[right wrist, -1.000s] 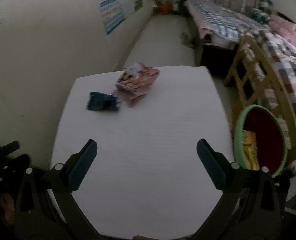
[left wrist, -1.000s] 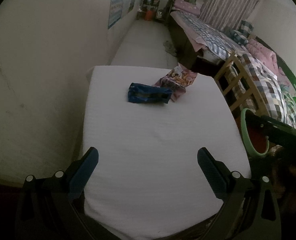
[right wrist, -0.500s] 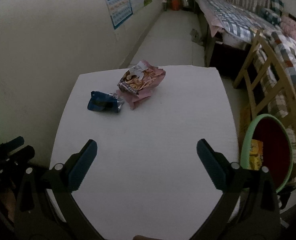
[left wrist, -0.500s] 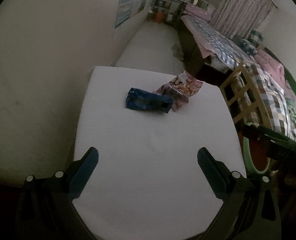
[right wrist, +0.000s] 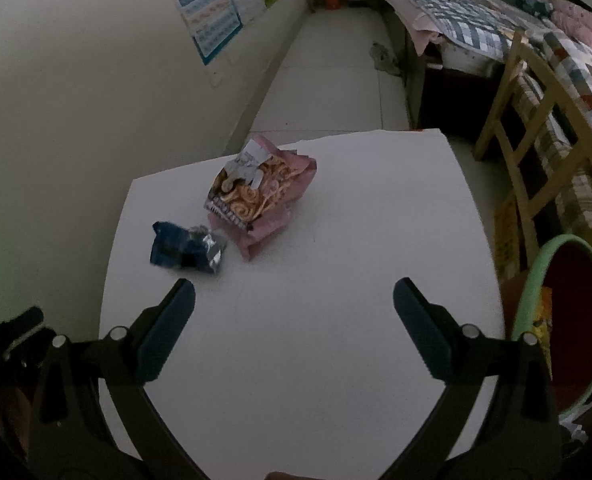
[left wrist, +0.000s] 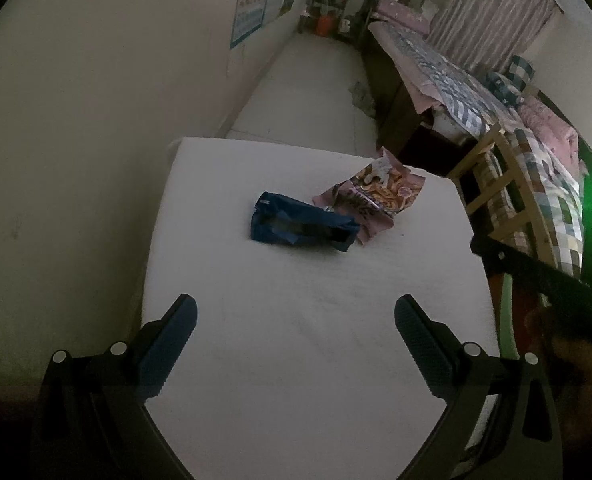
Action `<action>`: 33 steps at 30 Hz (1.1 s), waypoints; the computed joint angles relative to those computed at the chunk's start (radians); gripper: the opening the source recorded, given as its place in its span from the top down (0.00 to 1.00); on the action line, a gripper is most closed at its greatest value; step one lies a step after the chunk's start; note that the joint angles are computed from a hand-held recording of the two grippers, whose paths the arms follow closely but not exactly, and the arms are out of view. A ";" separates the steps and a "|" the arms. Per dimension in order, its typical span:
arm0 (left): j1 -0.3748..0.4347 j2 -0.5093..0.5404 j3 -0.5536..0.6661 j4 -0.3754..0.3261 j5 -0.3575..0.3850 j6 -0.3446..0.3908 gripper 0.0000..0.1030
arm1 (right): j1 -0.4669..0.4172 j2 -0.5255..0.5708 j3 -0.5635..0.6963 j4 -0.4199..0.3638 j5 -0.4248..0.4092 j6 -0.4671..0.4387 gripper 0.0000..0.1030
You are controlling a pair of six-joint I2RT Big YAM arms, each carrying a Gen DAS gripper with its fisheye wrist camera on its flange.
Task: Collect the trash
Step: 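Grasp the pink foil snack bag with the right tool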
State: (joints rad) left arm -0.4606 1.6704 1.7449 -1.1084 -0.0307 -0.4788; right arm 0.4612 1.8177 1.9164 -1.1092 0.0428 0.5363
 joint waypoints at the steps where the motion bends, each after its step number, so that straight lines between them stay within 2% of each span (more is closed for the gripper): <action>1: 0.002 0.011 0.009 -0.006 -0.002 0.000 0.08 | -0.003 0.011 0.010 -0.001 -0.003 -0.001 0.05; 11: 0.023 0.061 0.031 -0.009 0.009 -0.003 0.08 | -0.024 0.185 0.189 -0.031 -0.055 0.062 0.05; 16: 0.037 0.081 0.036 -0.012 0.020 0.002 0.08 | -0.035 0.281 0.296 -0.072 -0.099 0.099 0.18; 21: 0.048 0.097 0.047 -0.014 0.029 0.008 0.08 | -0.039 0.340 0.365 -0.096 -0.126 0.131 0.24; 23: 0.053 0.103 0.050 -0.012 0.033 0.006 0.08 | -0.040 0.357 0.385 -0.102 -0.139 0.140 0.32; 25: 0.056 0.108 0.053 -0.010 0.035 0.006 0.08 | -0.039 0.378 0.413 -0.120 -0.142 0.138 0.46; 26: 0.056 0.111 0.055 -0.009 0.035 0.006 0.08 | -0.039 0.380 0.417 -0.118 -0.150 0.136 0.50; 28: 0.056 0.118 0.062 -0.012 0.033 0.009 0.08 | -0.038 0.405 0.460 -0.137 -0.151 0.131 0.66; 31: 0.055 0.126 0.071 -0.015 0.037 0.012 0.08 | -0.035 0.401 0.459 -0.129 -0.147 0.126 0.74; 33: 0.055 0.125 0.071 -0.016 0.038 0.015 0.08 | -0.036 0.376 0.411 -0.097 -0.150 0.124 0.77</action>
State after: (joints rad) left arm -0.4058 1.7956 1.8156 -1.1248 0.0069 -0.4642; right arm 0.4257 2.1932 2.3274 -1.2058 -0.1075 0.6602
